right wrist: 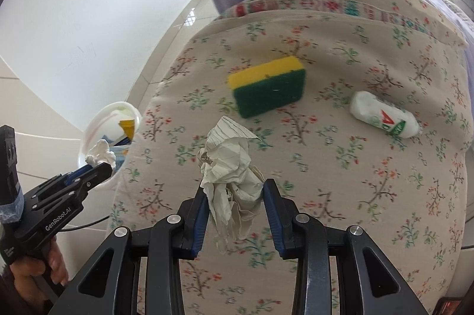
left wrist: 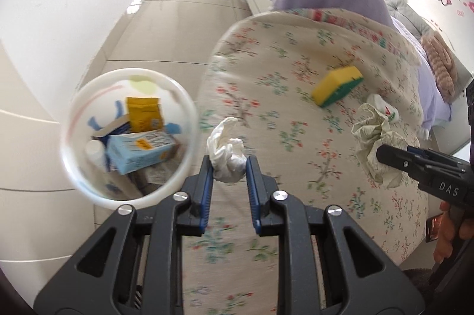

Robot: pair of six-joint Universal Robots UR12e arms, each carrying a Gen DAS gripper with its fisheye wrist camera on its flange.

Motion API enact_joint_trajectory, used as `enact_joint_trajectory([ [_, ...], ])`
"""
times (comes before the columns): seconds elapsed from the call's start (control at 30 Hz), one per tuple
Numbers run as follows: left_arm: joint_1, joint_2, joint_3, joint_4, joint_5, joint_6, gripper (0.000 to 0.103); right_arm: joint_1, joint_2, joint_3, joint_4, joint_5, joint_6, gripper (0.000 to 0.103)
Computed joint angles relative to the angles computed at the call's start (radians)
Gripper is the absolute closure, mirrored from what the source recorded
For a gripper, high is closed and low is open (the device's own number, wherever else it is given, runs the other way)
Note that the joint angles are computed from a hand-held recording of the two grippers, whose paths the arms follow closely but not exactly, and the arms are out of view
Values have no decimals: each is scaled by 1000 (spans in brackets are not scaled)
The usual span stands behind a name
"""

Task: Collect trash
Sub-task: 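Grasp the small white tissue with the left gripper while right gripper holds its tissue, then drop both tissues into the wastebasket by opening both grippers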

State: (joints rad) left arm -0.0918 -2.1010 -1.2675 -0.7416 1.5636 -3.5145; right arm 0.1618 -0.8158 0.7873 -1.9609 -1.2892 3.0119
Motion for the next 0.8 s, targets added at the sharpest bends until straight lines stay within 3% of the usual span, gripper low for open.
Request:
enact_joint_trajectory([
  [0.43, 60, 65, -95, 59, 10, -89, 79, 61, 45, -74, 8, 45, -28, 66],
  [0.8, 94, 82, -132, 99, 32, -159, 76, 97, 104, -162, 42, 116, -15, 66],
])
